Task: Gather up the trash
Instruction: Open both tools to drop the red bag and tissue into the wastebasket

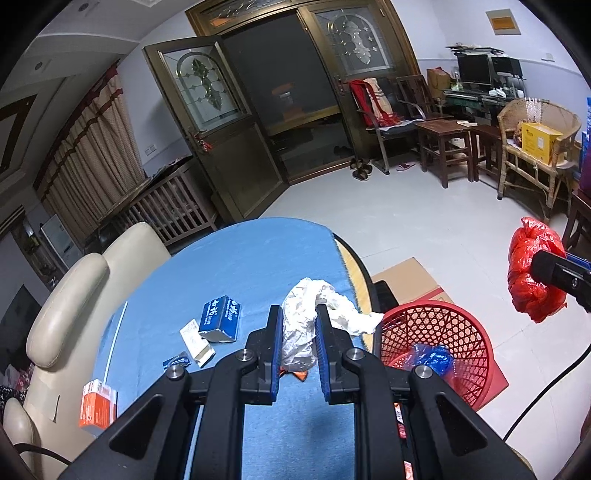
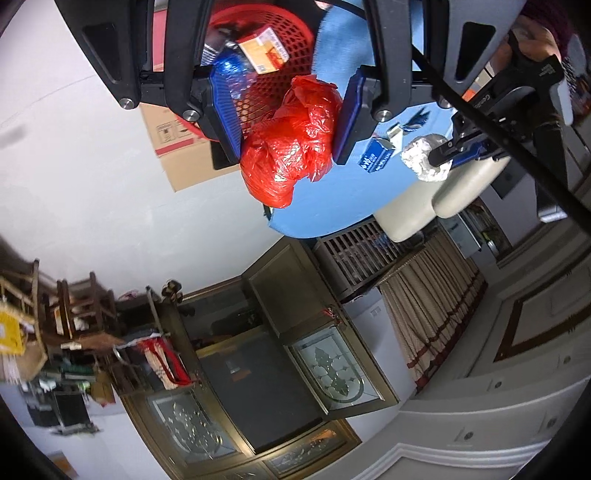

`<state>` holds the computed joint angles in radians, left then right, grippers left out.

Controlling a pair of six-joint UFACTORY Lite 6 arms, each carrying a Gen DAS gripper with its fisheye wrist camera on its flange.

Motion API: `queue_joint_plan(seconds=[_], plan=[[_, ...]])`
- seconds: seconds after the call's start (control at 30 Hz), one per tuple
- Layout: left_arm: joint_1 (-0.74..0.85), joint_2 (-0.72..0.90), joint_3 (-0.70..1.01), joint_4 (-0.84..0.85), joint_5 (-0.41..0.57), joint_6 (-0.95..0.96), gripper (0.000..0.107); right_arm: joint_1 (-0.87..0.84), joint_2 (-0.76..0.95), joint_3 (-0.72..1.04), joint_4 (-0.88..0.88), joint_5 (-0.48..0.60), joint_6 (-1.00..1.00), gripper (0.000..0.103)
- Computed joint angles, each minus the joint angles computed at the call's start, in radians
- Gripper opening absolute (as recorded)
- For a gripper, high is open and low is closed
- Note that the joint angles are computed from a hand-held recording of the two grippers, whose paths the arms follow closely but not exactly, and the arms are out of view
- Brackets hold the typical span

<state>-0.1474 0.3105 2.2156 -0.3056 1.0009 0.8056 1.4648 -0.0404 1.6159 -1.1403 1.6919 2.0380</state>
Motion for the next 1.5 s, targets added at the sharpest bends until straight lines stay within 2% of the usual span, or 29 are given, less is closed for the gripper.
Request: queue_joint_plan(seconds=[0.23, 0.53, 0.67, 0.9, 1.03, 1.17, 1.33, 1.47, 1.5], plan=[[-0.042, -0.025, -0.039, 0.035, -0.023, -0.022, 0.018, 0.02, 0.054, 0.089, 0.003, 0.073, -0.073, 0.053], [-0.08, -0.049, -0.083, 0.06, -0.041, -0.038, 0.018, 0.034, 0.083, 0.134, 0.009, 0.094, -0.066, 0.053], [-0.098, -0.037, -0.075, 0.073, -0.038, -0.052, 0.018, 0.037, 0.051, 0.09, 0.02, 0.09, -0.022, 0.053], [-0.087, 0.084, 0.062, 0.013, 0.109, -0.062, 0.019, 0.019, 0.014, 0.027, 0.055, 0.066, 0.037, 0.053], [-0.077, 0.162, 0.125, -0.013, 0.181, -0.08, 0.02, -0.021, 0.003, -0.02, 0.096, 0.023, 0.061, 0.053], [-0.067, 0.248, 0.188, -0.056, 0.259, -0.095, 0.021, -0.086, -0.031, -0.118, 0.139, -0.075, 0.109, 0.054], [-0.083, 0.234, 0.101, -0.045, 0.246, -0.093, 0.023, -0.161, -0.085, -0.247, 0.178, -0.216, 0.181, 0.056], [-0.071, 0.216, 0.07, -0.045, 0.229, -0.089, 0.043, -0.195, -0.12, -0.315, 0.184, -0.308, 0.236, 0.065], [-0.063, 0.205, 0.061, -0.05, 0.22, -0.082, 0.044, -0.195, -0.125, -0.324, 0.18, -0.316, 0.247, 0.065]])
